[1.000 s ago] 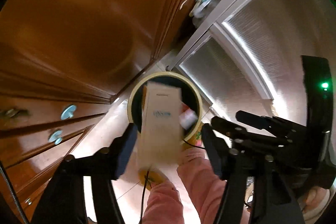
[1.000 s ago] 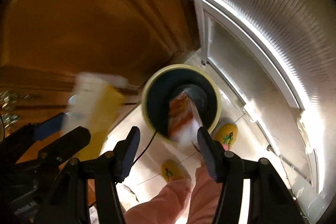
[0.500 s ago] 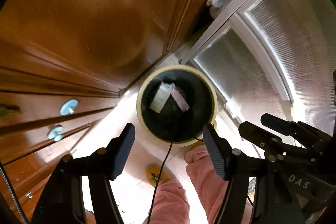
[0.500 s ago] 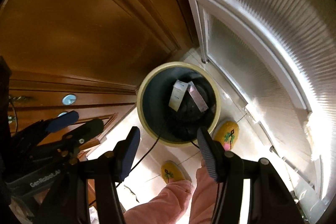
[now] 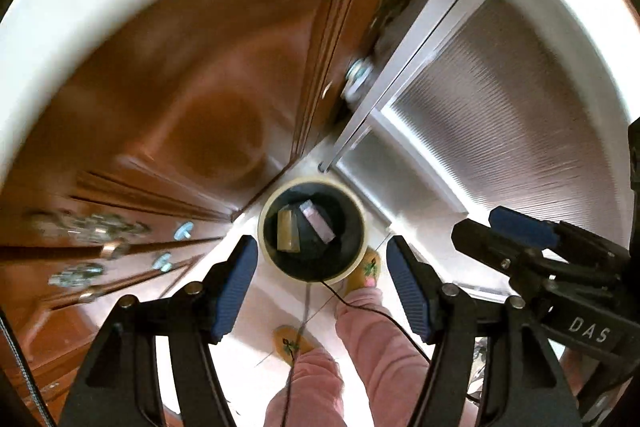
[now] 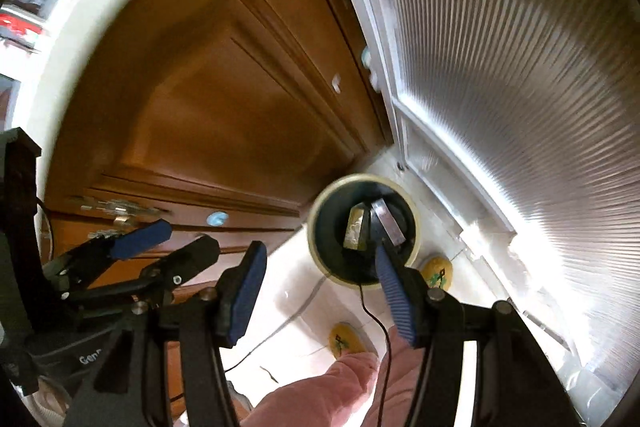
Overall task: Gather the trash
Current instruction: 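Raise both tools back toward the table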
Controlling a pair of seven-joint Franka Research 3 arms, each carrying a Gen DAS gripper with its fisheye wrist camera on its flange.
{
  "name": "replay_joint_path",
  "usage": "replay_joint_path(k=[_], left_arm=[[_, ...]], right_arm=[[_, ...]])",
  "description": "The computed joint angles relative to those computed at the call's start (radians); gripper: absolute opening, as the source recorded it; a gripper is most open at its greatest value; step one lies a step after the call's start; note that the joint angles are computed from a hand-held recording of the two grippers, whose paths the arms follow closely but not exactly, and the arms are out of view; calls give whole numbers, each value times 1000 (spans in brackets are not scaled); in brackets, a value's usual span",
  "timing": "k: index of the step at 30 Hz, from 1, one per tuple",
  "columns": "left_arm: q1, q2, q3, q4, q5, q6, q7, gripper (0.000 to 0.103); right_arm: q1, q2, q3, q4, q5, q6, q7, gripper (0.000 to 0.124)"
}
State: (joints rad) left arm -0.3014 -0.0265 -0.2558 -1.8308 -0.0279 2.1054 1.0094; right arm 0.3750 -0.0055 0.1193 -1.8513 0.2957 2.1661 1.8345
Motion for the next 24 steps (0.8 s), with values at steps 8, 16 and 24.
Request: replay_joint_path(k=[8, 16, 24], left_arm=[[-8, -88, -3, 171, 33, -121, -10, 65], [-17, -127, -16, 343, 79, -204, -17, 66], [-23, -44, -31, 578, 137, -270, 1, 74]], right_arm=[[-1, -122, 12, 120, -56, -65, 43, 57], [-6, -198, 37, 261, -118, -120, 63, 62], [-20, -187, 53, 393, -185, -147, 86, 65]])
